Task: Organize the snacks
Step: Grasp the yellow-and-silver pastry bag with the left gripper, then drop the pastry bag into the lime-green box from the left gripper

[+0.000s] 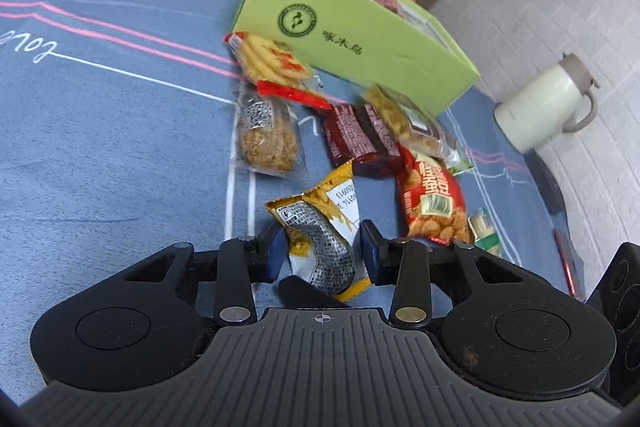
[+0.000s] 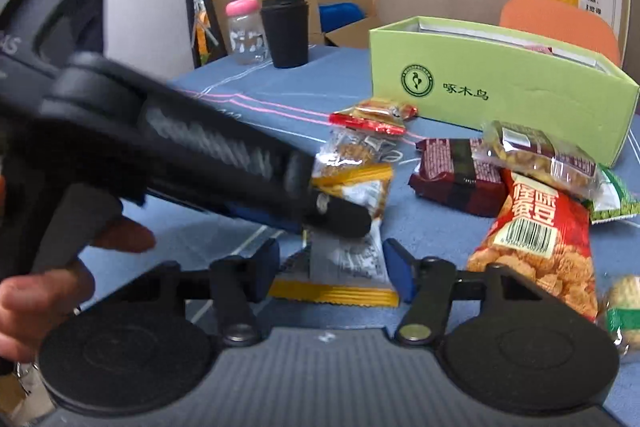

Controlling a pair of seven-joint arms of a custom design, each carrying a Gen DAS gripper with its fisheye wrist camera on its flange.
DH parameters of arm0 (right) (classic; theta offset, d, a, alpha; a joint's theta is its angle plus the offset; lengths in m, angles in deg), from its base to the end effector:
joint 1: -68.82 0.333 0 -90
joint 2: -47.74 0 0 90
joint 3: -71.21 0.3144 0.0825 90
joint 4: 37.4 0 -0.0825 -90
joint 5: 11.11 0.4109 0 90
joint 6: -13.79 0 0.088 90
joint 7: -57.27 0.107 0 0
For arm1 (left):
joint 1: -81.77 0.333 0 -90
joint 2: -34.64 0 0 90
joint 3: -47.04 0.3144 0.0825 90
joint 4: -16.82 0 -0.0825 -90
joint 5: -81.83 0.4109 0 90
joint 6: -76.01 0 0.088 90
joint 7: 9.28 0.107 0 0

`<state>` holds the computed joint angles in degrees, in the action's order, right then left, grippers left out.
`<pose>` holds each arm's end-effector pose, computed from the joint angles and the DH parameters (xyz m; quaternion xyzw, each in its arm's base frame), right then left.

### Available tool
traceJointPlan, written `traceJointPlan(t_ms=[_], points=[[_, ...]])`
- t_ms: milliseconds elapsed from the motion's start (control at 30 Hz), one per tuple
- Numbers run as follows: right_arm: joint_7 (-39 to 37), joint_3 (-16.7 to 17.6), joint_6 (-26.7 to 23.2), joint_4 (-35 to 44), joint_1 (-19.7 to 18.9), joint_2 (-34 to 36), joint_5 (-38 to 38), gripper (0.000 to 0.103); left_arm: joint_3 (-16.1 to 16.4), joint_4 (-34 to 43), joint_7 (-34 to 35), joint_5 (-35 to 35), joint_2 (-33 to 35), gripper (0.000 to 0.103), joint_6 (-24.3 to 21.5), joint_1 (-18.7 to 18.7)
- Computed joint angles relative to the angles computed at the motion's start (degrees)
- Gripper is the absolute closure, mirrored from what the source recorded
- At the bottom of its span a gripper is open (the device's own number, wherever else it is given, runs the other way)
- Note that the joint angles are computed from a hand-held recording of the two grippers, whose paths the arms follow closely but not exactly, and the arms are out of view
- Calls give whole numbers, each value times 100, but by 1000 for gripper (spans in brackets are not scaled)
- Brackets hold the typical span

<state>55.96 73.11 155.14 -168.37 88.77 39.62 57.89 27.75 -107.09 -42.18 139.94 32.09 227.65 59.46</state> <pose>0.5054 0.2010 0.4277 -0.8740 0.2084 -0.0567 0.4354 0.4222 -0.4070 0.4468 -0.8124 0.4170 -0.3846 0.1348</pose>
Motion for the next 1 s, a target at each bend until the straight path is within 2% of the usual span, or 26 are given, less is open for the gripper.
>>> traceJointPlan(t_ms=[100,200,267,367,500,700,733,767,833,867,900,967,1000], points=[[-30,-106,-379,48,-64,-121,83,45,-34,50,24,-48,-52,88,-104,-40],[-353,-163,-470,235,-79,-153,361,45,-26,84,-264,360,-223,88,36,57],[-526,-117,-313,586,-69,59,535,45,36,287,-180,580,-161,87,173,196],[-500,3,-168,1487,-108,711,624,45,206,801,249,694,124,87,260,378],[33,304,35,2943,-228,1782,261,45,527,1584,1050,501,632,87,299,528],[1457,590,62,4935,-247,3359,-801,43,955,2621,2175,-169,1431,87,124,525],[1665,624,67,5150,-253,3524,-924,42,1033,2723,2312,-246,1534,85,158,511],[1826,660,122,5300,-271,3656,-1005,34,1124,2754,2301,-268,1567,82,135,472],[1776,833,361,5255,-439,3648,-869,27,1319,2559,1833,129,1396,64,42,324],[1553,980,473,5101,-600,3534,-658,26,1394,2334,1300,630,1185,52,-40,224],[1212,1162,593,4832,-804,3338,-333,24,1377,2094,770,1132,954,44,-227,160],[527,1415,781,4339,-1132,2951,414,6,1194,1663,240,1581,533,38,-621,147],[160,1457,750,4083,-1253,2736,825,3,1091,1507,74,1683,392,38,-712,171]])
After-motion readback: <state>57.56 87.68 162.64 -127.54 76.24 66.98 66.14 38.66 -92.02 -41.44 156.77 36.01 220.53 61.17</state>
